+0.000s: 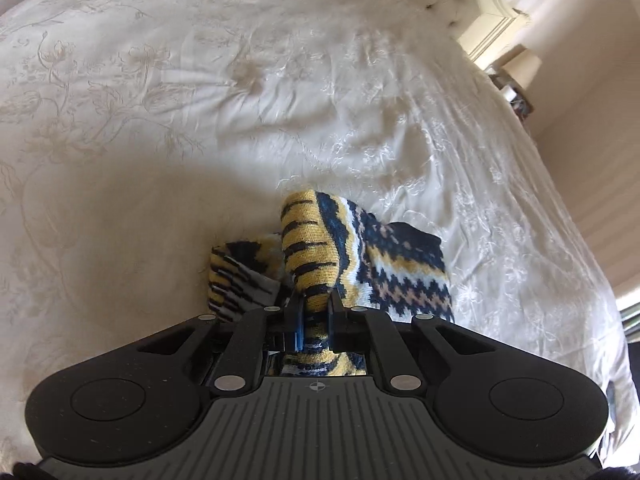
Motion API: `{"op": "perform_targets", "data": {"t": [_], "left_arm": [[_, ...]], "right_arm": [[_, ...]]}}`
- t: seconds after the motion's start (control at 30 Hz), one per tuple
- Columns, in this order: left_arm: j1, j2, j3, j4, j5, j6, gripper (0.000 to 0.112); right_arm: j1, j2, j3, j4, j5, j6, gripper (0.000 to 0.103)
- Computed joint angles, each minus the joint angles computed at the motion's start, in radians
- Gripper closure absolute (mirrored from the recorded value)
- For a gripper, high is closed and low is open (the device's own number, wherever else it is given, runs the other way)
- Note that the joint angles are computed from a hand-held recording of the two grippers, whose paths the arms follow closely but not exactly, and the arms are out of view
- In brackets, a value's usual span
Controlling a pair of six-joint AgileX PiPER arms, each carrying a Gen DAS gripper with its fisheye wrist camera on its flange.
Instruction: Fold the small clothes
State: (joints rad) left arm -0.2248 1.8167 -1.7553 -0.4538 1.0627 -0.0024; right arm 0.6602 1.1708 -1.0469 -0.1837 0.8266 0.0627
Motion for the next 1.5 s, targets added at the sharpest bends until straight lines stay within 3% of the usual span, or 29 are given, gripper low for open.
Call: {"op": "perform_targets", "data": {"t": [0.13,0.17,0.27,0.37,0.63,0.8,1.1,1.37,1.5], "left_arm": [[0.007,0.088,-0.018,0.064,0.03,-0.07,0.099],[0.005,0.106,-0.012,0.083,0.024,-0.093,0.092],[0.009,0.12,0.028,0.091,-0.021,-0.114,0.086],[0.014,0.103,0.032,0.107,-0.03,-0.107,0.075],[0.023,-0.04,0.092,0.117,-0.063,-0.053,0.066],[-0.049,-0.102,0.139,0.101,-0.079,-0.005,0.066],[-0.161,-0.113,0.305,0.123,-0.162,0.001,0.066],[-0.159,-0.112,0.302,0.118,-0.159,0.005,0.066],[-0.166,-0.11,0.301,0.13,-0.161,-0.007,0.066]], "right_arm": [[-0.006,0.073,-0.017,0.047,-0.002,-0.034,0.083],[-0.008,0.11,-0.027,0.059,0.008,-0.053,0.082],[-0.032,0.174,-0.03,0.118,0.008,-0.133,0.063],[-0.087,0.138,-0.022,0.213,0.008,-0.223,0.053],[-0.321,-0.033,-0.002,0.417,0.071,-0.326,0.048],[-0.532,-0.052,-0.044,0.527,0.133,-0.386,0.046],[-0.749,0.06,-0.099,0.525,0.116,-0.345,0.044],[-0.792,0.255,-0.19,0.525,0.081,-0.274,0.043],[-0.784,0.388,-0.25,0.52,0.111,-0.229,0.042]]}}
